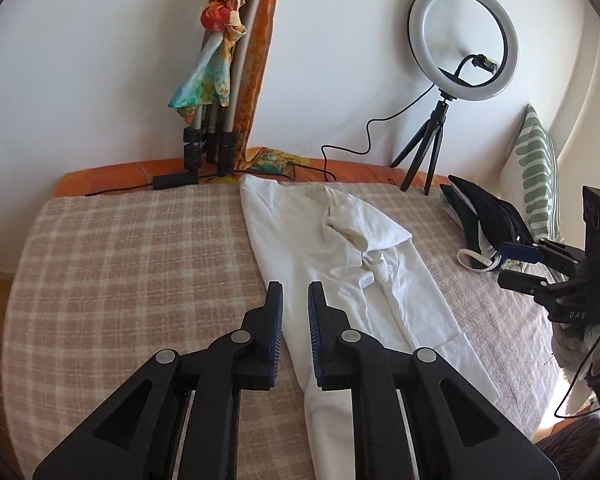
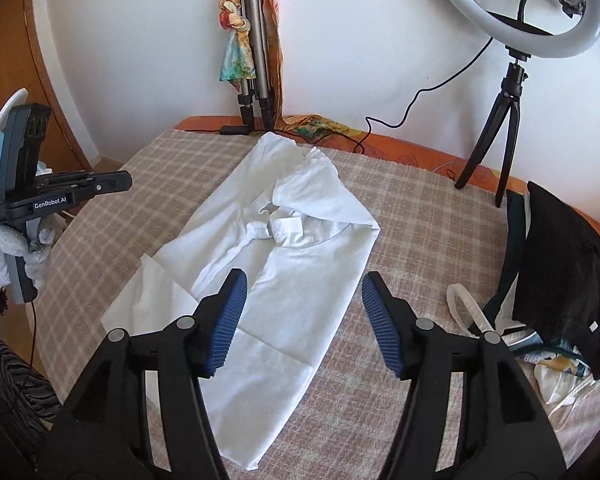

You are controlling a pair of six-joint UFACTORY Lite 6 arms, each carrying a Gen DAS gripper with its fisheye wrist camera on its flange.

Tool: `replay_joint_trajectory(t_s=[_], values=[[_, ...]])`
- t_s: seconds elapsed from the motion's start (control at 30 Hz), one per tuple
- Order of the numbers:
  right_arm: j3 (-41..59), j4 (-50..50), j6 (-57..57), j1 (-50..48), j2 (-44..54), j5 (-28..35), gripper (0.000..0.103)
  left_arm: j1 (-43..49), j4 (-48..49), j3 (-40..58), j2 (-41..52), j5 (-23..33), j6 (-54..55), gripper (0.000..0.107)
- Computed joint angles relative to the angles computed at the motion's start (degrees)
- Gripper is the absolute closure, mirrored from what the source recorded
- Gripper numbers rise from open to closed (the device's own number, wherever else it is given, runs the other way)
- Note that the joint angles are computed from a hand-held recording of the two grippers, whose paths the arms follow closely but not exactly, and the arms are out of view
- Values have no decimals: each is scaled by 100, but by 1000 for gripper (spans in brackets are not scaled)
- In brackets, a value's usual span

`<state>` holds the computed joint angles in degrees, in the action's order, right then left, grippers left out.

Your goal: Fold small clothes

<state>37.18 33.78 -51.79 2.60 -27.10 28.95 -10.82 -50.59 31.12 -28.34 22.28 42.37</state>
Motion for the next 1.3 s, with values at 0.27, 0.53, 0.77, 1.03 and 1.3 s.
replay_joint_trajectory(t_s=[0.27, 0.53, 0.77, 1.03, 1.3], values=[[990, -2792, 1515, 1303, 2494, -2011, 40, 130, -2093, 2047, 3282, -241, 2248, 72], [2527, -2341, 612, 1375, 4425, -2233, 53, 251, -2194, 4253, 5656, 43, 2154, 65], [4536, 241, -1041, 465, 5734, -787, 97, 246, -2158, 5171, 6523, 125, 1976, 66], [6950, 121, 388, -374, 7260, 680, 90, 140, -2330, 5466, 6843, 18, 2149, 68], [8800, 661, 722, -680, 8543, 1762, 44, 0, -1975, 5916, 7209, -100, 1729, 97]])
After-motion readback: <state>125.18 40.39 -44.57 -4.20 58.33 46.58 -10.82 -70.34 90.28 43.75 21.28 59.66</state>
